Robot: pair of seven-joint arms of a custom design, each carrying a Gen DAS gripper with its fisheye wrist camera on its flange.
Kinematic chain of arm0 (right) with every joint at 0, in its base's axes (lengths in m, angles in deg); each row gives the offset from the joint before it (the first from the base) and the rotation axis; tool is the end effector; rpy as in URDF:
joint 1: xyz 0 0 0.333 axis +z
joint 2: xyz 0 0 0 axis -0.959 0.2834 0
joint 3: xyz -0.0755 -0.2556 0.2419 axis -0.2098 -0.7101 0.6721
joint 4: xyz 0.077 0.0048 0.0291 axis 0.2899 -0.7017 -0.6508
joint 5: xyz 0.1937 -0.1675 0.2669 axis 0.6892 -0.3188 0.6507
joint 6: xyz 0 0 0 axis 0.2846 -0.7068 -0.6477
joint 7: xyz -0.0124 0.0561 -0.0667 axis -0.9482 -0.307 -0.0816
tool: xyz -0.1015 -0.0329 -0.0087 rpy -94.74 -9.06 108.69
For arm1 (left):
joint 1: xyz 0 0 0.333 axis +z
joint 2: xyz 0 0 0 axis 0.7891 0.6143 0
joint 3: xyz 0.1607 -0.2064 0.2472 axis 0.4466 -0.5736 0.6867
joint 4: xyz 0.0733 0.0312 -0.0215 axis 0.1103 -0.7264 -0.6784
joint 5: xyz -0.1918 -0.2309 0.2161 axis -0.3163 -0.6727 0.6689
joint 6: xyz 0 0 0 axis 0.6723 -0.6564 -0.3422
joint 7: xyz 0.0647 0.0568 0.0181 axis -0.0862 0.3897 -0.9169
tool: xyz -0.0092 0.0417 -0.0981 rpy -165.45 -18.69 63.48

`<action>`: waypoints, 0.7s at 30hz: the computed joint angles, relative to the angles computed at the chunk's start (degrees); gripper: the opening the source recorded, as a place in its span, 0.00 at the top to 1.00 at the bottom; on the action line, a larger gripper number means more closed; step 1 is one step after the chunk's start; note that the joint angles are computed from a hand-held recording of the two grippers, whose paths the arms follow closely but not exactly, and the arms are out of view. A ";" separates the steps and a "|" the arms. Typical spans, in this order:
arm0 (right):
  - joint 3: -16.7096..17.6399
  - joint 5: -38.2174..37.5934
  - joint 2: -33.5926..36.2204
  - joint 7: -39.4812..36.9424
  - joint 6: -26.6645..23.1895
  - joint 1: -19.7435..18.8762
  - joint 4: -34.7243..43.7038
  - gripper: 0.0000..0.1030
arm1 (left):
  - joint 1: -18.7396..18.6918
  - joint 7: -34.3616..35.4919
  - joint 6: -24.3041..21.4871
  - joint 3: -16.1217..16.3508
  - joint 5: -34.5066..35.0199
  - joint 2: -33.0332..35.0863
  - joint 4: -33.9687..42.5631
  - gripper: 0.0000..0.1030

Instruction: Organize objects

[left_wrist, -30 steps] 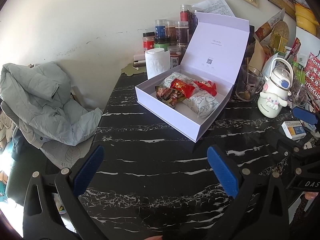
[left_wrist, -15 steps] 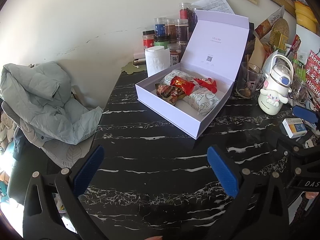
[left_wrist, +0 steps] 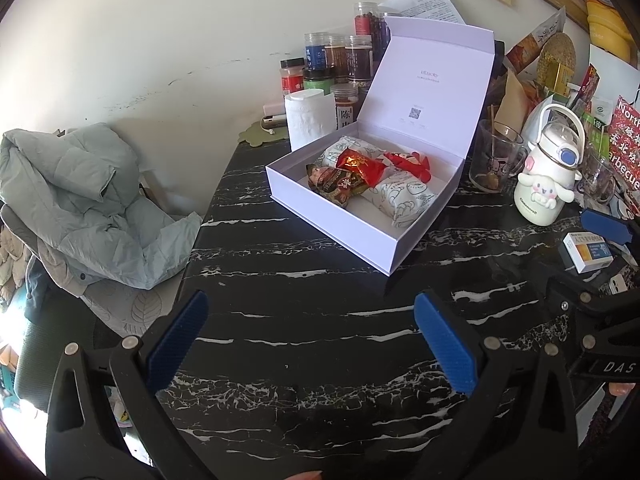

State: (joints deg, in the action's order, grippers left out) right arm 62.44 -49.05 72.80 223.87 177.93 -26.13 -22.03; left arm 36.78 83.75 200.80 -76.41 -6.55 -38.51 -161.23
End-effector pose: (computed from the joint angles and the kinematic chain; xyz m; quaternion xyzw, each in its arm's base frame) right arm 0.5003 0.5168 0.5464 -0.6217 0.6701 -0.3137 0.2570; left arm 0.5500 -0.2639 0.5230 -0.5106 0.7634 -0.3002 0.2575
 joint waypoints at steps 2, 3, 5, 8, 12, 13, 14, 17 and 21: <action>0.00 0.07 0.01 -0.01 0.10 -0.07 -0.06 0.01 | 0.04 0.25 -0.04 -0.03 -0.07 0.02 -0.02 0.00; -0.01 0.04 0.00 0.00 0.08 -0.04 -0.06 0.01 | 0.01 0.26 -0.05 -0.02 -0.03 0.06 0.00 0.00; 0.00 0.09 0.03 -0.01 0.07 -0.05 -0.07 0.01 | 0.08 0.59 -0.13 -0.14 -0.37 0.13 0.05 0.00; -0.02 0.11 0.06 -0.04 -0.05 -0.01 0.05 0.01 | 0.02 0.83 -0.19 -0.11 -0.57 0.25 0.14 0.00; -0.09 0.17 0.21 0.16 -0.26 0.00 0.02 0.01 | -0.45 0.11 -0.43 0.36 0.72 0.34 0.20 0.00; -0.07 0.23 0.23 0.18 -0.25 -0.02 -0.02 0.01 | -0.40 0.19 -0.48 0.31 0.77 0.36 0.15 0.00; -0.06 0.30 0.25 0.15 -0.25 -0.04 -0.05 0.01 | -0.30 0.49 -0.56 0.11 0.44 0.38 0.10 0.00; 0.02 0.60 0.34 0.03 -0.29 -0.09 -0.06 0.01 | 0.22 2.30 -0.71 -0.62 -1.75 0.58 0.04 0.00; 0.04 1.00 0.46 -0.24 -0.15 -0.18 -0.09 0.01 | -0.59 1.37 -2.19 0.07 -0.68 0.96 0.59 0.00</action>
